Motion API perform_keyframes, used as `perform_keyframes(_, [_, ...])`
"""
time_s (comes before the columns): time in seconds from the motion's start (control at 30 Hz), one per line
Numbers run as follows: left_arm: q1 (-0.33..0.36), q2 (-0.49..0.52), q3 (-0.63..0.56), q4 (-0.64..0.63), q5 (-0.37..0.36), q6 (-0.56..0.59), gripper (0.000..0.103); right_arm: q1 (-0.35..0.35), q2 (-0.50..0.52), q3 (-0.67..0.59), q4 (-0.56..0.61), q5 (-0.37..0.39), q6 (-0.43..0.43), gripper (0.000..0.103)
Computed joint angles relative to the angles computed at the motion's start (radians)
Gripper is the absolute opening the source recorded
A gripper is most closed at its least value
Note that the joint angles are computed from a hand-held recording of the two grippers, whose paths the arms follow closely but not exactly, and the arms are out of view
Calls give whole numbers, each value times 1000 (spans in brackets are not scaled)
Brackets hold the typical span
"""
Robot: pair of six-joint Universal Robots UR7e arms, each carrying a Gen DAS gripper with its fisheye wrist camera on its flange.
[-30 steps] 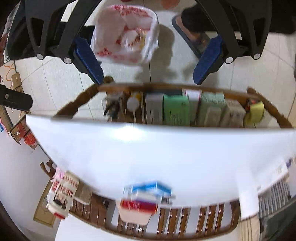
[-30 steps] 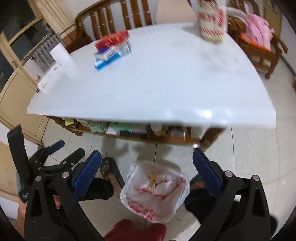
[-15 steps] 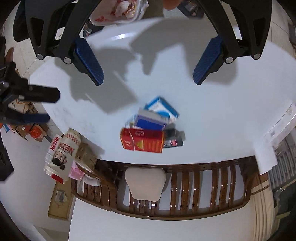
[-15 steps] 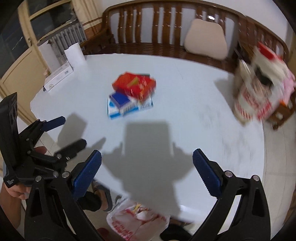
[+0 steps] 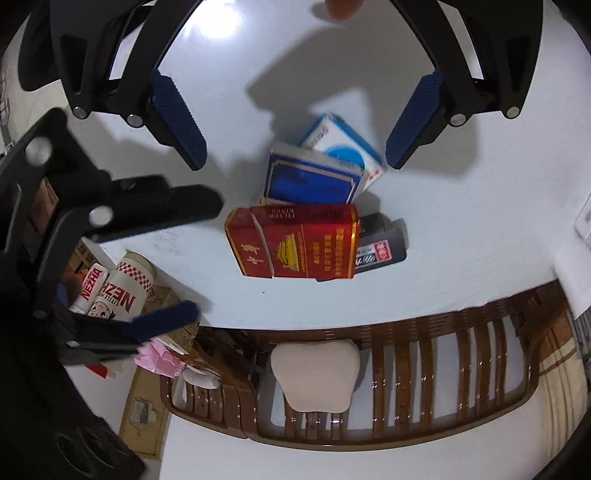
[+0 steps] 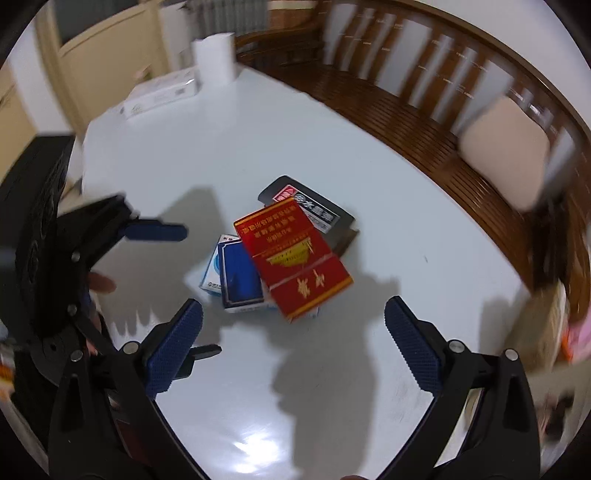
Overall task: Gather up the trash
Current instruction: 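Grasp the blue medicine box with left tool while right tool grasps the red cigarette pack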
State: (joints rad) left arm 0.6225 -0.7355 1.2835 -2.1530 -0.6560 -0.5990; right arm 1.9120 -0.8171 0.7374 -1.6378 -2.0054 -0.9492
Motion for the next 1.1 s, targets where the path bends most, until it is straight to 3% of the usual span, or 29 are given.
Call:
perform_keyframes(0.13, [22,11,-17,23,-3,-2,94,-5,47,-54,39,0,-48,97])
perform_keyframes(0.23, [36,11,-15,-16,-44,27,91,-7,75,-83,65,4,-74,97])
perform_keyframes(0.53, [53,25,-30,-32,-88,48,80,-13,139,-136,99,12,-76,96])
perform_keyframes(0.67, [55,31,-42,-26,-86,52,75,-18,150,-143,94,14,-71,72])
perform_keyframes(0.73, [55,27,-39,-31,-87,43,69,-21,157,-157,102,26,-69,65])
perform_keyframes(1.1, [55,30,-49,-19,-83,55,63,-25,164,-172,112,29,-67,59])
